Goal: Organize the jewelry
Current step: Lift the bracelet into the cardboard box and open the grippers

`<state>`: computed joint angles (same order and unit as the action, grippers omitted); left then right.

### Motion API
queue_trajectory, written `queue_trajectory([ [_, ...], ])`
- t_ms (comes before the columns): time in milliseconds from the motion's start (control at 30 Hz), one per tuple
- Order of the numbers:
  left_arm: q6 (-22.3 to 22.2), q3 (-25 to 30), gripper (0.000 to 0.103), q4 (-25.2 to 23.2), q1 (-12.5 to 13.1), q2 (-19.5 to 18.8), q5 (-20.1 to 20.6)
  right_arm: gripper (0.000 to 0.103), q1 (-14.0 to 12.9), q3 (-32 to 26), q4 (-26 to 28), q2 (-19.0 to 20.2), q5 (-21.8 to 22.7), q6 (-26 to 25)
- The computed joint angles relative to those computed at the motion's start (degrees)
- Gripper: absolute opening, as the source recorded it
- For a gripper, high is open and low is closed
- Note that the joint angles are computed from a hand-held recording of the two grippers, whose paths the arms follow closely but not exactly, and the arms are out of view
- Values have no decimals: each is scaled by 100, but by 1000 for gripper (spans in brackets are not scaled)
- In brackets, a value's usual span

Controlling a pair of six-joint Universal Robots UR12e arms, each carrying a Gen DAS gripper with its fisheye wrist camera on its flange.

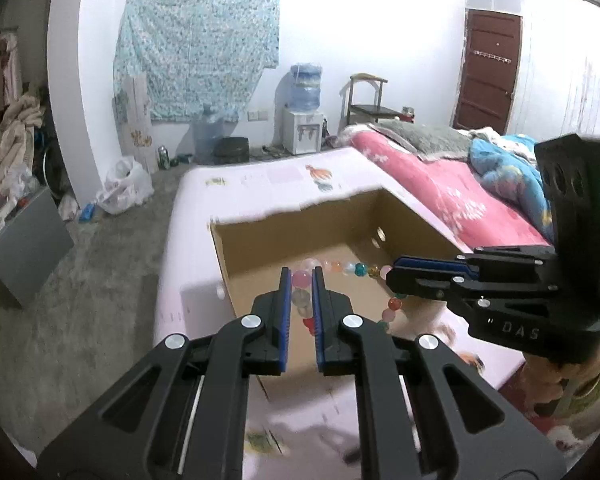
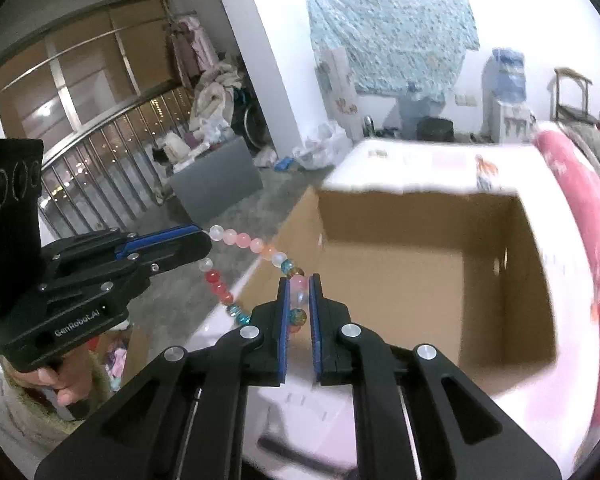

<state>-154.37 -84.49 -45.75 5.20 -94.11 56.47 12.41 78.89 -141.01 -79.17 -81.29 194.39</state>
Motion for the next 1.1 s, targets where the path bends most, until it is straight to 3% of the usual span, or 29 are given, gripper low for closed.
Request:
queue_trajectory([
  [100, -30, 687, 9, -468, -184, -511, 329, 10, -266, -660, 843, 449, 525, 70],
  [133, -20, 877, 9, -614, -253, -663, 493, 10, -355, -1007, 1379, 686, 669, 115],
  [267, 108, 1814, 9, -1484, -589, -1410, 1457, 10, -547, -1923, 2772, 1390, 1111, 322],
  [400, 307, 2305, 10, -2061, -792, -1844, 2250, 10, -660, -2561, 3716, 1914, 1555, 551],
  [500, 308, 2479, 15, -2283, -819, -1977, 2471, 11, -681, -2809, 4041, 2129, 1519, 569],
  [600, 284, 2346, 35, -2088, -760, -1886, 2360, 11, -683, -2730, 4033, 2110, 1579, 660],
  [767, 255, 1972, 51, -1706, -613, -1567, 2076, 12, -753, -2271, 3529, 1739, 1584, 658],
  [833, 195, 1683, 62, -1457, -490, -1320, 1874, 26, -800, -1862, 3040, 1403, 1504, 663],
  [933, -46, 1288, 80, -1135, -265, -1021, 1507, 49, -818, -1056, 1979, 707, 773, 625],
  [967, -213, 1117, 83, -1053, -158, -910, 1290, 53, -790, -697, 1542, 412, 232, 671],
  [1067, -623, 887, 84, -1315, 74, -788, 665, 63, -770, 31, 868, -133, -796, 924],
  [1100, -710, 847, 84, -1494, 133, -784, 469, 64, -820, 210, 825, -250, -846, 1099],
])
